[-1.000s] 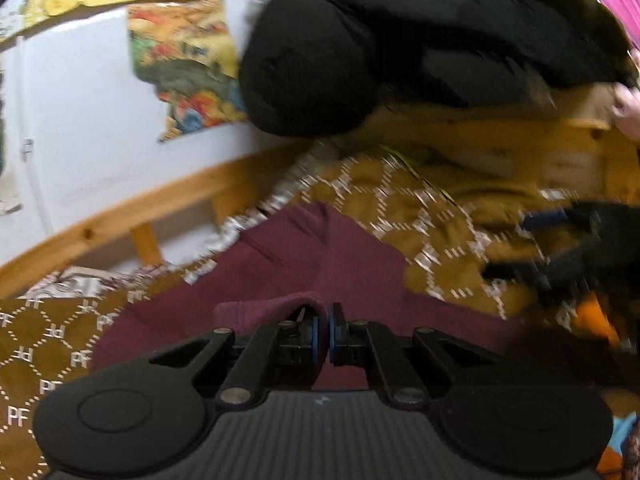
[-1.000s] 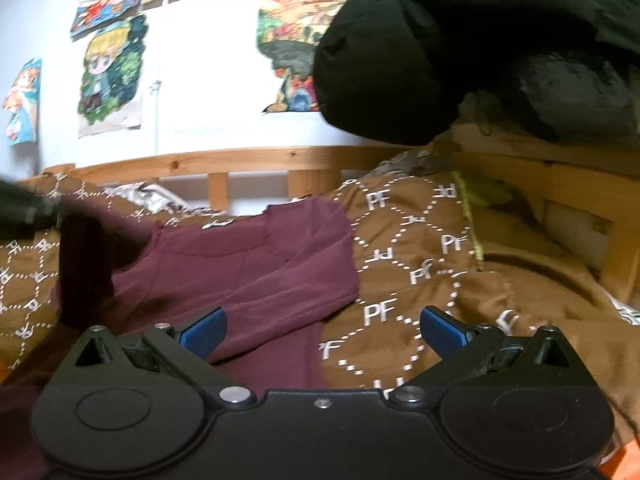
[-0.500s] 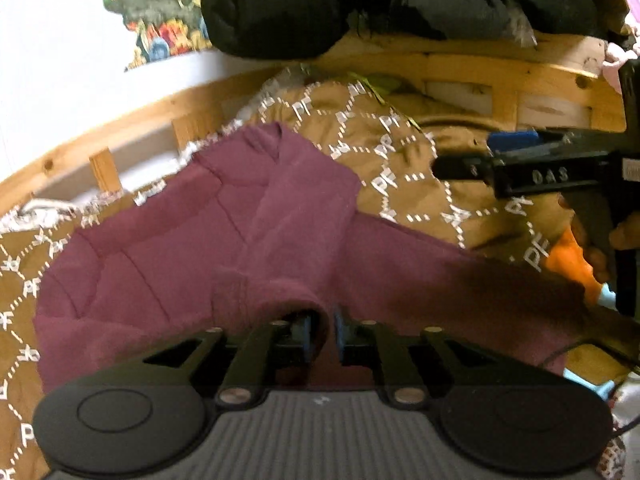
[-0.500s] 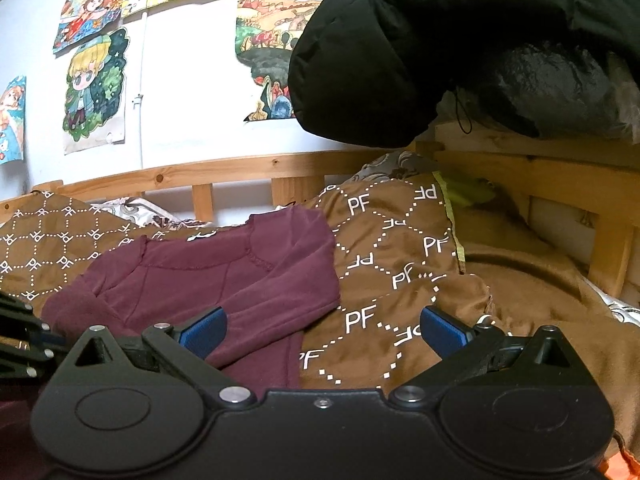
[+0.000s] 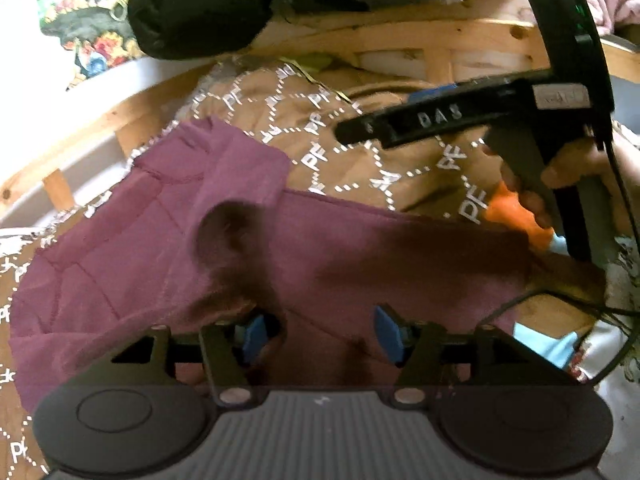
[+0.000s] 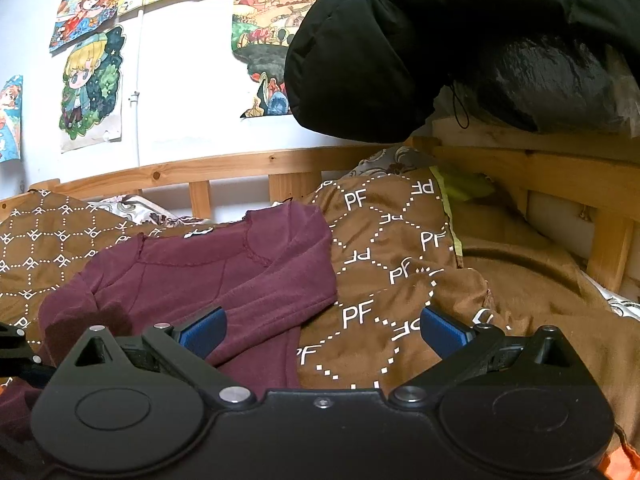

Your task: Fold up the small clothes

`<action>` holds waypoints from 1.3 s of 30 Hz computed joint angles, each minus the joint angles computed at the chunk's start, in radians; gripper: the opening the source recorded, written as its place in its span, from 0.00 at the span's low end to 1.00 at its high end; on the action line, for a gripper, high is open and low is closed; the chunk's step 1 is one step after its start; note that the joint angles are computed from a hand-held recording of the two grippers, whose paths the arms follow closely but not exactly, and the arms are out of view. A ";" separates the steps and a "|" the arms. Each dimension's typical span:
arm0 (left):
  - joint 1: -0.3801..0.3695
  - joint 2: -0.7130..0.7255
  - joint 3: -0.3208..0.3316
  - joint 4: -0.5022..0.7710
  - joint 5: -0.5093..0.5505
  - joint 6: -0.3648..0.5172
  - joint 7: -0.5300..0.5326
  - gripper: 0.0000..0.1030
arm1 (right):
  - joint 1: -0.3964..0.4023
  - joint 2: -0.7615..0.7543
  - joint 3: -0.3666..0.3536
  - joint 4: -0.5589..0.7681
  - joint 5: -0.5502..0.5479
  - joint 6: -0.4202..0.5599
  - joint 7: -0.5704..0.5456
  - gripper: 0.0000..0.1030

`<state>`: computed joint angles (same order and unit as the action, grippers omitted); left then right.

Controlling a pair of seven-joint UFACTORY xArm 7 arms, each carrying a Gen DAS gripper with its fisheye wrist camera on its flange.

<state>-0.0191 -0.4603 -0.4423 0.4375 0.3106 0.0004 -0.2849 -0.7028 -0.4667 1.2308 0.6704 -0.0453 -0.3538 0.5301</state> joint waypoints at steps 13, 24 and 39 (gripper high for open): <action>0.097 -0.231 -0.037 -0.079 -0.074 0.089 -0.204 0.87 | 0.075 0.140 -0.037 0.011 -0.040 0.006 -0.109 0.99; 0.638 -0.277 -0.196 0.044 0.152 0.270 -0.532 0.86 | 0.227 0.304 -0.084 0.010 -0.018 0.010 -0.282 0.99; 0.452 0.027 0.170 0.096 0.161 0.193 -0.472 0.08 | 0.362 0.359 -0.178 0.008 0.158 0.010 -0.429 0.99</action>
